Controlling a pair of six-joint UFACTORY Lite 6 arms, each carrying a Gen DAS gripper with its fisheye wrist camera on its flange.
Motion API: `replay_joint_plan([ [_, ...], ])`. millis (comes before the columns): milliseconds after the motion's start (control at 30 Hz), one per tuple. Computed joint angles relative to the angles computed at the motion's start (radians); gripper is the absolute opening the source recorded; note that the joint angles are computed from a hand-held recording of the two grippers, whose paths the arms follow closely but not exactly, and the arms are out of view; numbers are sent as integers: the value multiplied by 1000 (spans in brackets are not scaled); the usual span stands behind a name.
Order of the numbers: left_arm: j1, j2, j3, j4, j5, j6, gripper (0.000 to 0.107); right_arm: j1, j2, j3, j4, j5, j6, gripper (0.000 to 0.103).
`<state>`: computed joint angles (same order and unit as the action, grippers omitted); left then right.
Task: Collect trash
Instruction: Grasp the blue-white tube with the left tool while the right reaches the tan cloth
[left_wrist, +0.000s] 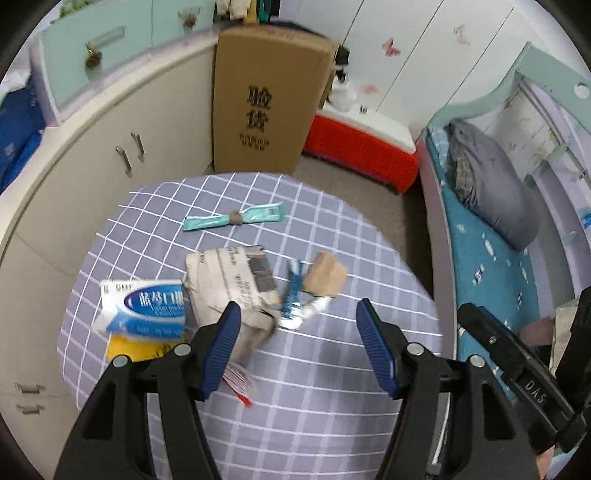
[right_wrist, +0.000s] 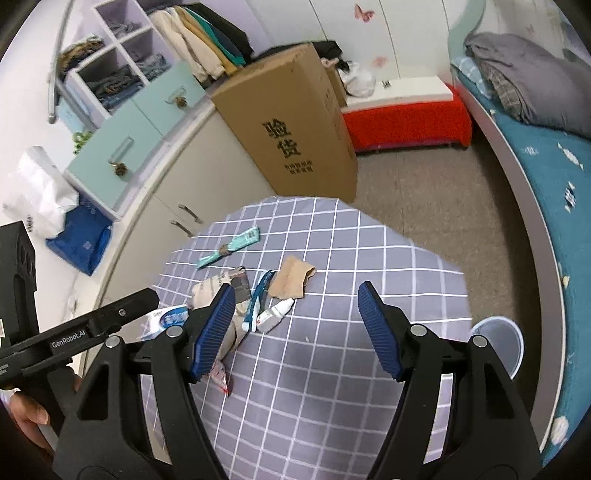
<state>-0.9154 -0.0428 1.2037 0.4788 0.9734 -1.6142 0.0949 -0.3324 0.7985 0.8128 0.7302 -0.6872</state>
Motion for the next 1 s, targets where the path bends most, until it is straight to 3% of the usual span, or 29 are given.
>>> replay_joint_plan([
  [67, 87, 0, -56, -64, -101, 127, 63, 60, 66, 4, -4, -80, 45, 68],
  [233, 256, 136, -97, -272, -328, 472, 49, 140, 208, 33, -22, -204, 124, 68],
  [433, 333, 378, -1, -461, -436, 774, 36, 169, 341, 61, -31, -281, 167, 68],
  [467, 340, 410, 13, -482, -441, 810, 27, 172, 364, 69, -27, -290, 167, 68],
  [500, 353, 441, 22, -530, -450, 871, 11, 176, 390, 78, -22, -299, 167, 68],
  [533, 365, 458, 24, -566, -461, 915, 11, 180, 413, 88, -16, -305, 165, 68],
  [733, 374, 315, -87, -418, -492, 779, 8, 252, 554, 183, 18, -336, 156, 68],
  [1000, 384, 166, -164, -239, -382, 598, 8, 384, 755, 354, -113, -380, 271, 67],
])
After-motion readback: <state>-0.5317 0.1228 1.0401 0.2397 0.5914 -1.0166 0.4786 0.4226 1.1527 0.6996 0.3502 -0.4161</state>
